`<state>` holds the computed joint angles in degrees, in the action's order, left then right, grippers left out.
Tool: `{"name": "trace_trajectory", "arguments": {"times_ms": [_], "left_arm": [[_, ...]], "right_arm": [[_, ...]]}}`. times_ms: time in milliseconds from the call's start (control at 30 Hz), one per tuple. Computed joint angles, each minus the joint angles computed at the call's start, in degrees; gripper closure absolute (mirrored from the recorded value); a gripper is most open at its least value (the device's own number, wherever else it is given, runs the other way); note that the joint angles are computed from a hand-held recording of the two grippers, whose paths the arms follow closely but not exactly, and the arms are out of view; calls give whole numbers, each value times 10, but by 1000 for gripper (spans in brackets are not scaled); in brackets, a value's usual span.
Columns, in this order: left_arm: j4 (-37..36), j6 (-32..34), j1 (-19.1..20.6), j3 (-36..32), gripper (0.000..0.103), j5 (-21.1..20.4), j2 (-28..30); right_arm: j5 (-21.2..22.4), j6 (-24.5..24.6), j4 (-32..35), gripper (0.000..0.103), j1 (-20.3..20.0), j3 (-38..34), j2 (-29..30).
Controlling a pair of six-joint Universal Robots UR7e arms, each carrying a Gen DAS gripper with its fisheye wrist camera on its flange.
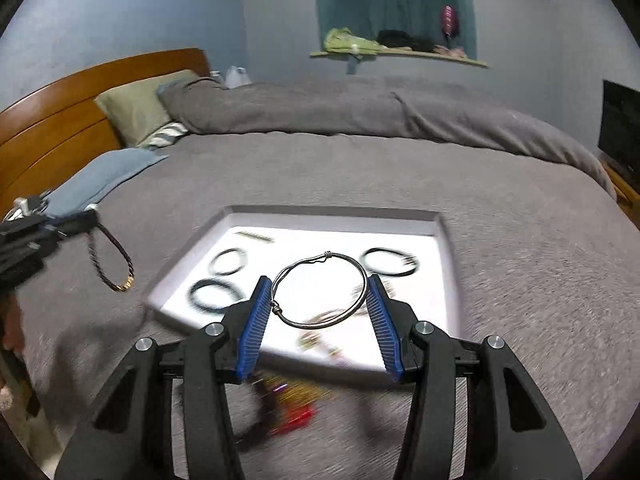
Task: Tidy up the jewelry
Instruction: 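Carry the bead bracelet and silver hoop into the tray while both grippers open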
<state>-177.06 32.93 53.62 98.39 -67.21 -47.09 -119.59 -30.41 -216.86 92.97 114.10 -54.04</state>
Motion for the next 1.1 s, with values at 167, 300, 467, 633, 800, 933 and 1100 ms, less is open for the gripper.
{"name": "trace_trajectory", "arguments": {"times_ms": [167,300,467,633,800,933,1100], "left_arm": [[67,-16,-3,-98,97,-45,61],[128,-49,8,-173,97,-85,119],[212,-82,28,-246,97,-84,177],[261,-106,42,-290,97,-44,208],[267,-98,41,-297,97,-32,214],[263,-88,38,-303,97,-15,222],[272,-93,38,-314,96,-12,227]], "right_arm": [[-7,-19,51,54,-17,-72,14],[-11,-27,93,54,-23,-129,38],[-16,-12,174,54,-28,-179,62],[-56,2,241,54,-23,-215,81],[-100,-4,283,54,-12,-249,106],[-105,7,305,54,-14,-256,108],[-98,26,302,53,-16,-251,103]]}}
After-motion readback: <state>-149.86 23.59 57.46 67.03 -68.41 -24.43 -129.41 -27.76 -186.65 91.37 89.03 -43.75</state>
